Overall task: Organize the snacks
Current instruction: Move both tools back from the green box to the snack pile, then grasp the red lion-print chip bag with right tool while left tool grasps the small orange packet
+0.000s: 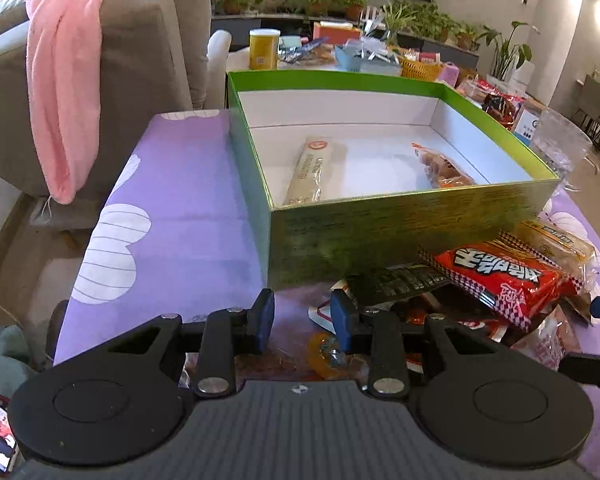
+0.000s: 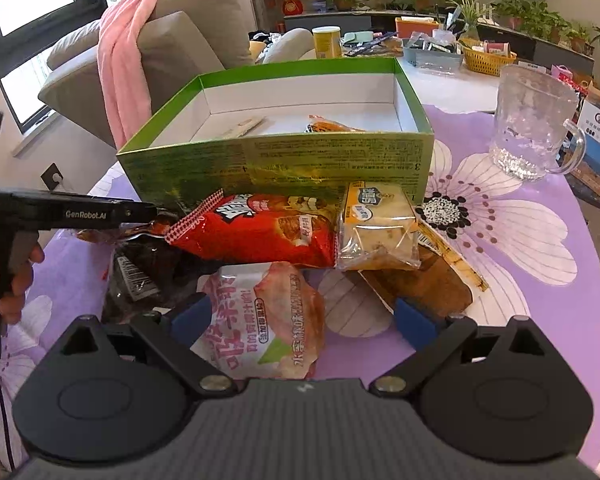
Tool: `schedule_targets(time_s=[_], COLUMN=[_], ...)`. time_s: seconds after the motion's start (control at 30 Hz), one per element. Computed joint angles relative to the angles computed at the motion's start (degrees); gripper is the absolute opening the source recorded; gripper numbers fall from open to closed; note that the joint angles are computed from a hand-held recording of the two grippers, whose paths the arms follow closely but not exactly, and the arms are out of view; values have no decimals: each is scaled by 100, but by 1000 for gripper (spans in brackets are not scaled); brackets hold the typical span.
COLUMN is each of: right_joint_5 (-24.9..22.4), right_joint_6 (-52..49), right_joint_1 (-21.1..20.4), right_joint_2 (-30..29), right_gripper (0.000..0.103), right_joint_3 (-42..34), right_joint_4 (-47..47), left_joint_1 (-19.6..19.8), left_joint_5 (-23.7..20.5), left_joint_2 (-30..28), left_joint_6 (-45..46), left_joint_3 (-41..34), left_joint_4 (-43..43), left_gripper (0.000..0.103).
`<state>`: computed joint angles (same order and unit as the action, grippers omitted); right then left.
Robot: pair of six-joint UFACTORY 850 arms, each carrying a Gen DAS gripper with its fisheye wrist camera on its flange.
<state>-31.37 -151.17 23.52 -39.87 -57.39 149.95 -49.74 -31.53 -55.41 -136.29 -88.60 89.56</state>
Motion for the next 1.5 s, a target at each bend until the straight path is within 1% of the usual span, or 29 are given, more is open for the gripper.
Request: schedule_targets(time_s=[0.07, 0.13, 0.2, 0.23, 0.33, 0.37, 0.5, 0.57, 0.63, 0.7, 0.77, 0.83, 0.93, 1.03, 1.07, 1.13, 1.23, 1.27, 1.33, 1.4, 1.5], right_joint_5=[21, 48, 46, 40, 34, 44, 112, 146, 286, 386, 303, 253, 147, -216, -237, -388, -652, -674, -649, -622, -608], right_joint_6=[72, 113, 164, 210, 340, 373, 724, 978, 1040, 1249, 1434, 1820, 2290, 2698, 2556, 1868, 1485, 1255, 520, -49, 81], right_joint_1=[5, 14, 18, 15, 10, 13, 26, 40, 88, 124, 129, 113, 96, 48, 65, 98, 32, 27, 29, 0, -154], right_joint_2=[-39, -72, -103, -117, -151, -160, -214, -271, -329, -388, -427, -469, -495, -467, -416, -270, -124, -66, 68, 152, 147], right_gripper=[67, 67, 67, 67, 67, 67, 67, 67, 67, 67, 67, 67, 67, 67, 67, 67, 67, 67, 67, 67, 67], right_joint_3=[-52, -106, -148, -169, -231, -253, -415, -543, -678, -809, -874, -957, -1001, -931, -866, -633, -415, -331, -137, -21, -77], right_joint_4=[-45, -46, -25, -28, -26, -20, -235, -445, -418, -569, -731, -1088, -1447, -2163, -2156, -2008, -2429, -2351, -1823, -1364, -1488], left_joint_1=[-26, -32, -79, -139, -382, -431, -557, -592, -611, -621, -649, -678, -682, -685, -692, -676, -645, -650, -635, -605, -557], left_joint_5=[91, 347, 568, 570, 512, 533, 709, 623, 520, 525, 486, 451, 506, 531, 521, 554, 492, 426, 354, 321, 369], left_joint_2=[96, 245, 345, 384, 451, 479, 659, 716, 756, 798, 851, 892, 896, 849, 841, 844, 819, 813, 812, 843, 857], left_joint_6=[-312, -734, -847, -828, -92, -63, -399, -461, -503, -521, -791, -1016, -1102, -1067, -1078, -1229, -1276, -1301, -1454, -1910, -2438], left_joint_3=[172, 411, 560, 623, 691, 731, 1002, 1082, 1153, 1224, 1322, 1395, 1404, 1356, 1356, 1369, 1311, 1297, 1281, 1330, 1361], left_joint_4=[233, 533, 565, 600, 188, 205, 527, 512, 559, 635, 966, 1270, 1497, 1540, 1563, 1687, 1641, 1621, 1654, 1993, 2416], left_gripper=[29, 28, 26, 26, 26, 26, 27, 28, 31, 33, 33, 33, 33, 33, 33, 33, 33, 33, 33, 33, 33])
